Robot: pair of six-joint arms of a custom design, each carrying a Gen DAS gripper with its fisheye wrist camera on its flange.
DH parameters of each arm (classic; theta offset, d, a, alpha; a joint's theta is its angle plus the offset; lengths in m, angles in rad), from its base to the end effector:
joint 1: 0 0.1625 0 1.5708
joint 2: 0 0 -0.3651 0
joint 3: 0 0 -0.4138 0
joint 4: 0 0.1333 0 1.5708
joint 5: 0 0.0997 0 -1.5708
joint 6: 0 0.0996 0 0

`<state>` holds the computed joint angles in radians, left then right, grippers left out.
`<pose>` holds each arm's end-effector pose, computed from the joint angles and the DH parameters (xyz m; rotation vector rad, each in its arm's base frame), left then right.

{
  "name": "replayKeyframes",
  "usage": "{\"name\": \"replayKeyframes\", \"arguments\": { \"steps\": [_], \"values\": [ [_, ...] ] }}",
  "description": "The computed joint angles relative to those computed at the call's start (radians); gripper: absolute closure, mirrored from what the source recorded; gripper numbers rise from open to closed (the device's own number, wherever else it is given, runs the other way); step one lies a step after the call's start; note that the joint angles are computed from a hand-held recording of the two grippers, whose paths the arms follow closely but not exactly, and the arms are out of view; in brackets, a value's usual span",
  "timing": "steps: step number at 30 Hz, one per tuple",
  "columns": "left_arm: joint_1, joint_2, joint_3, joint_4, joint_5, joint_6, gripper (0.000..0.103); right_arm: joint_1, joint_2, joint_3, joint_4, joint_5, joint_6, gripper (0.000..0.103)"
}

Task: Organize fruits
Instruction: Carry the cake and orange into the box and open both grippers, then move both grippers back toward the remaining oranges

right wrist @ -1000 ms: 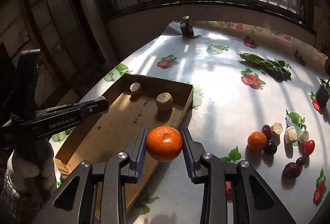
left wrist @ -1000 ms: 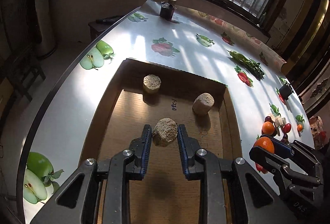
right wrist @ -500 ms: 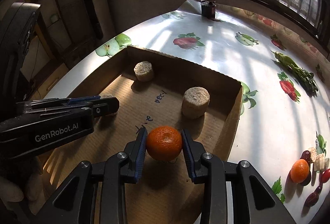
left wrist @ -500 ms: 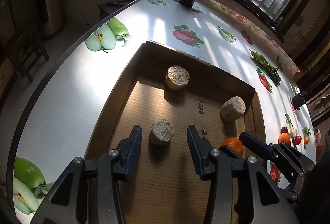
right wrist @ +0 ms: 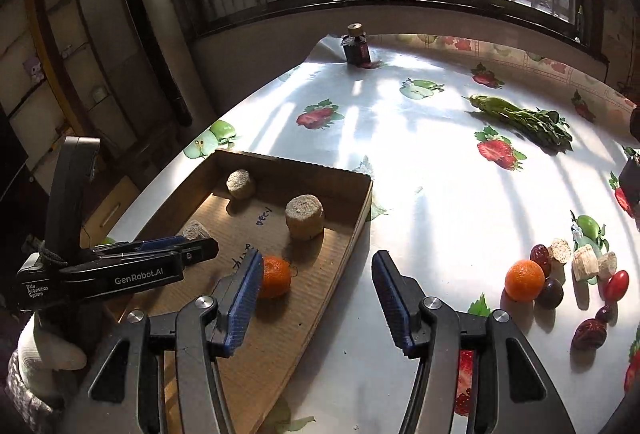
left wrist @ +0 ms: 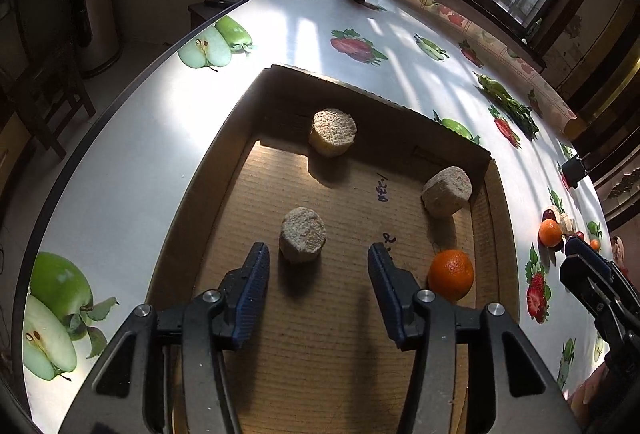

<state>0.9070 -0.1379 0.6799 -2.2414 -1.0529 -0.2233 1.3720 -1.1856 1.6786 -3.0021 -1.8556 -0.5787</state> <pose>-0.3651 -0.7632 -0.0738 0.5430 2.6356 -0.4623 -0.0227 -0.6460 0.3289 0.2771 -2.3492 0.9785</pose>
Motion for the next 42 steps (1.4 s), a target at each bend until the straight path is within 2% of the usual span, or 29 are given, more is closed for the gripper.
{"name": "replayKeyframes", "arguments": {
  "steps": [2,8,10,11,15,18,23,29,36,39,42],
  "values": [
    [0.003,-0.036,0.060,-0.052,-0.022,0.002,0.053,-0.012,-0.045,0.045,-0.016,0.009,0.008,0.042],
    [-0.049,-0.155,0.253,-0.252,0.011,0.019,0.052,-0.050,-0.181,0.164,-0.060,0.038,0.038,0.041],
    [-0.077,-0.193,0.315,-0.307,0.009,0.023,0.046,-0.066,-0.224,0.201,-0.084,0.046,0.038,0.037],
    [-0.092,-0.211,0.346,-0.332,0.003,0.019,0.039,-0.073,-0.240,0.217,-0.098,0.047,0.037,0.035],
    [-0.137,-0.258,0.436,-0.408,-0.066,0.008,0.030,-0.113,-0.301,0.263,-0.107,0.051,0.041,0.034],
    [-0.160,-0.271,0.473,-0.431,-0.129,-0.006,0.027,-0.144,-0.346,0.291,-0.101,0.060,0.057,0.033],
    [-0.190,-0.252,0.467,-0.417,-0.176,-0.008,0.027,-0.186,-0.405,0.326,-0.100,0.078,0.068,0.031],
    [-0.209,-0.221,0.436,-0.374,-0.176,-0.003,0.027,-0.228,-0.451,0.345,-0.096,0.093,0.071,0.028],
    [-0.222,-0.196,0.399,-0.329,-0.141,-0.020,0.027,-0.296,-0.510,0.348,-0.079,0.127,0.073,0.028],
    [-0.225,-0.165,0.351,-0.307,-0.130,-0.029,0.027,-0.338,-0.533,0.319,-0.067,0.149,0.105,0.028],
    [-0.226,-0.104,0.259,-0.272,-0.156,-0.042,0.027,-0.381,-0.542,0.260,-0.041,0.190,0.183,0.028]
  ]
}}
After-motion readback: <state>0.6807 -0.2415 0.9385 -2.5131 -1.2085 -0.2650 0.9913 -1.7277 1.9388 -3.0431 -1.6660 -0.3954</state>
